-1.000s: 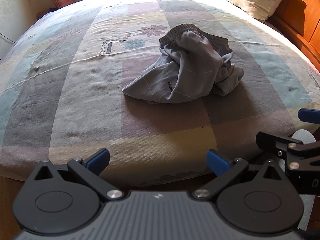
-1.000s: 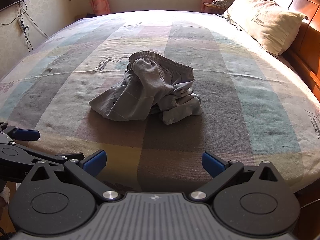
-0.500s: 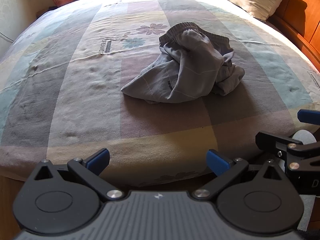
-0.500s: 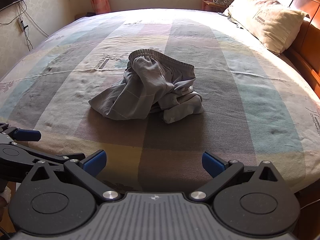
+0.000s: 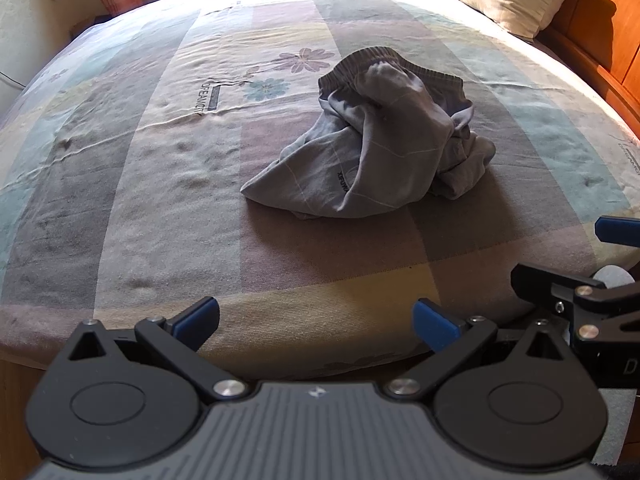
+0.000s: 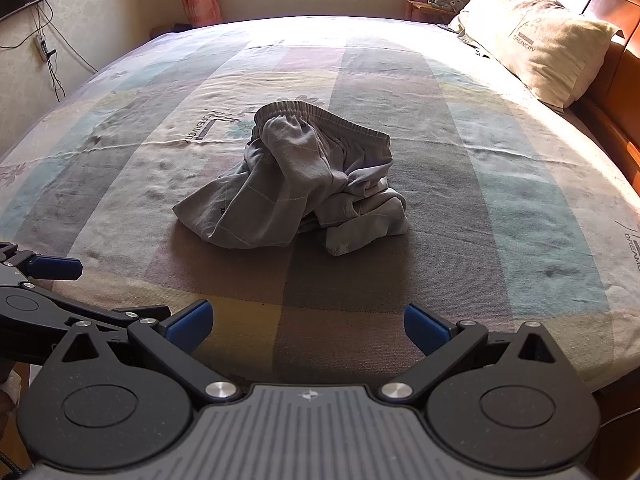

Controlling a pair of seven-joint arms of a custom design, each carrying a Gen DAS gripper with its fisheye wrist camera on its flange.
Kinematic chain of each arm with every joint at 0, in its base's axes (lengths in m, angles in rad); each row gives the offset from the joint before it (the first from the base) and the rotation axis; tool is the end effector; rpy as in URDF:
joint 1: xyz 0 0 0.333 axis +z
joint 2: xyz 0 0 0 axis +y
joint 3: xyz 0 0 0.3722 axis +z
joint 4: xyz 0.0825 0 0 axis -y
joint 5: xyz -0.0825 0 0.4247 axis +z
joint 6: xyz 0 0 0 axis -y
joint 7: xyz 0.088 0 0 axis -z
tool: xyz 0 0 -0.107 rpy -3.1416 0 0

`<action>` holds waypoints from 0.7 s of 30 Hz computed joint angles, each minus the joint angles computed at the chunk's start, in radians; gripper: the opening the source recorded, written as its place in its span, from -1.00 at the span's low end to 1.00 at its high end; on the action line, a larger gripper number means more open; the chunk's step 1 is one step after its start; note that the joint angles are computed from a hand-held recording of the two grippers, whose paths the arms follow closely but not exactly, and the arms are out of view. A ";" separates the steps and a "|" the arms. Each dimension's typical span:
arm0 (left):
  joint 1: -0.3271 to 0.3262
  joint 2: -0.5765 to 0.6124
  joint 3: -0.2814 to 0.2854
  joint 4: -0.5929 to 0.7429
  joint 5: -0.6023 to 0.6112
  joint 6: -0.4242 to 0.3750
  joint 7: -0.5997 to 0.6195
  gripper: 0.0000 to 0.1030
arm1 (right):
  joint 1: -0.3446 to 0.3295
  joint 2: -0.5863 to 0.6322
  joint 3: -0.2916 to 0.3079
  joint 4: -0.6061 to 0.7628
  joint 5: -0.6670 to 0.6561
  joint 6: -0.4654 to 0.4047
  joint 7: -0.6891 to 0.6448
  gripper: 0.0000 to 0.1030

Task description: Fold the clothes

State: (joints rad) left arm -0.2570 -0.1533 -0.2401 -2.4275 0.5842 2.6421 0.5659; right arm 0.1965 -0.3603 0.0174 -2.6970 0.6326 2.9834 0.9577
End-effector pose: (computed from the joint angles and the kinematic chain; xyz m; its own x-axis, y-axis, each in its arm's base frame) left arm 0.4495 -0.2625 0.4273 0.0494 -0.9976 -0.0490 -0.8653 -0.0182 -0.5009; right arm 0.4334 0.0519 0.4335 0.2571 -0.9635 -0.0750 -0.7647 -0.1554 -0.6254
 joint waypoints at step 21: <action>0.012 0.060 0.013 0.041 -0.036 0.008 0.059 0.99 | -0.001 0.085 -0.010 0.061 0.006 -0.018 -0.006 1.00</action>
